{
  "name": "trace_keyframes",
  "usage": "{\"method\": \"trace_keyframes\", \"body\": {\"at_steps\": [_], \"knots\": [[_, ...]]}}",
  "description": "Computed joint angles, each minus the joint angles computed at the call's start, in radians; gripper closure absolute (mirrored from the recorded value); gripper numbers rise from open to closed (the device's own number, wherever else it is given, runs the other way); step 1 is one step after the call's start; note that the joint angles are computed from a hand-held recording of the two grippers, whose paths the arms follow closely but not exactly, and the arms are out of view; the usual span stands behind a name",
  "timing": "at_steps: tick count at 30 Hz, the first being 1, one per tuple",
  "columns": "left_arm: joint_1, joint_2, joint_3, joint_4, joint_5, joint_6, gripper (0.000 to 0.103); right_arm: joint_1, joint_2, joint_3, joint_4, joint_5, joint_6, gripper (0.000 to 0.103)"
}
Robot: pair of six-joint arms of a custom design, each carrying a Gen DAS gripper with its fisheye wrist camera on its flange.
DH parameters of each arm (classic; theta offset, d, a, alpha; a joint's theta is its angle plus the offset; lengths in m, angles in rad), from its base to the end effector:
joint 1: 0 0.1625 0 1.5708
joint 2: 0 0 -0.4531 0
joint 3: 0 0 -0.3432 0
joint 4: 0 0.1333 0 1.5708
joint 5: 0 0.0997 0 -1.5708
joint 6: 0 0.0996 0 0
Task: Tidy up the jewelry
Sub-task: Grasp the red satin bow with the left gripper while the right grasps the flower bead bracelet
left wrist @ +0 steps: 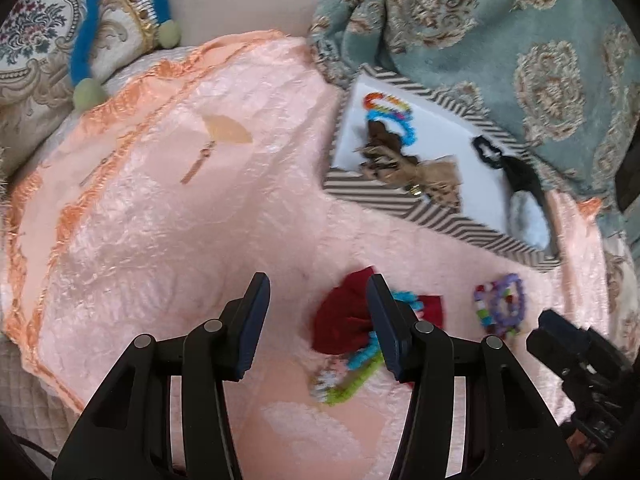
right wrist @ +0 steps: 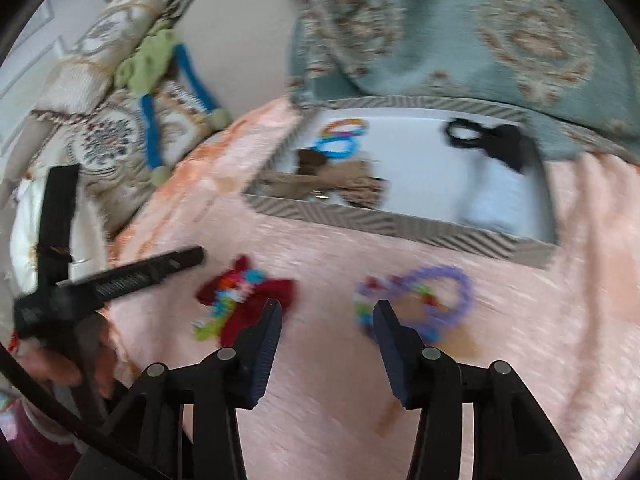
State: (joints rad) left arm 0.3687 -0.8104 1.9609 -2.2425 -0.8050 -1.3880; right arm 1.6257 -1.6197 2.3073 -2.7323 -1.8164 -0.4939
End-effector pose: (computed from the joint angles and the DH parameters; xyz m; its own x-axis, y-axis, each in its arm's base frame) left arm -0.4007 -0.3717 0.0678 -0.8072 -0.1714 -0.5649 0.1879 0.8325 -0.5212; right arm 0.1295 -0.3693 0.3568 -0.8350 -0.3705 0.4068 -0.5050 0.8096 -0.2993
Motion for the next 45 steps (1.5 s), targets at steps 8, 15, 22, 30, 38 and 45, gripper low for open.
{"method": "trace_keyframes", "body": {"at_steps": [8, 15, 22, 30, 38, 45], "knots": [[0.020, -0.057, 0.031, 0.093, 0.016, -0.130, 0.053, 0.037, 0.182, -0.060, 0.024, -0.017, 0.026, 0.056], [0.036, -0.093, 0.057, 0.092, 0.014, -0.162, 0.053, 0.035, 0.262, -0.086, 0.045, -0.045, 0.004, 0.079], [0.032, -0.085, 0.054, 0.077, 0.015, -0.134, 0.053, 0.012, 0.151, -0.058, 0.074, 0.037, -0.023, 0.096], [0.024, -0.073, 0.058, 0.038, 0.011, -0.110, 0.053, 0.003, 0.002, -0.041, 0.122, 0.096, -0.032, 0.096], [0.004, -0.039, 0.074, -0.136, 0.007, 0.072, 0.049, -0.041, -0.140, -0.052, 0.206, 0.114, -0.057, 0.096], [-0.013, 0.029, 0.046, -0.287, -0.078, 0.385, 0.034, -0.144, -0.198, -0.056, 0.233, 0.106, -0.063, 0.096]]}}
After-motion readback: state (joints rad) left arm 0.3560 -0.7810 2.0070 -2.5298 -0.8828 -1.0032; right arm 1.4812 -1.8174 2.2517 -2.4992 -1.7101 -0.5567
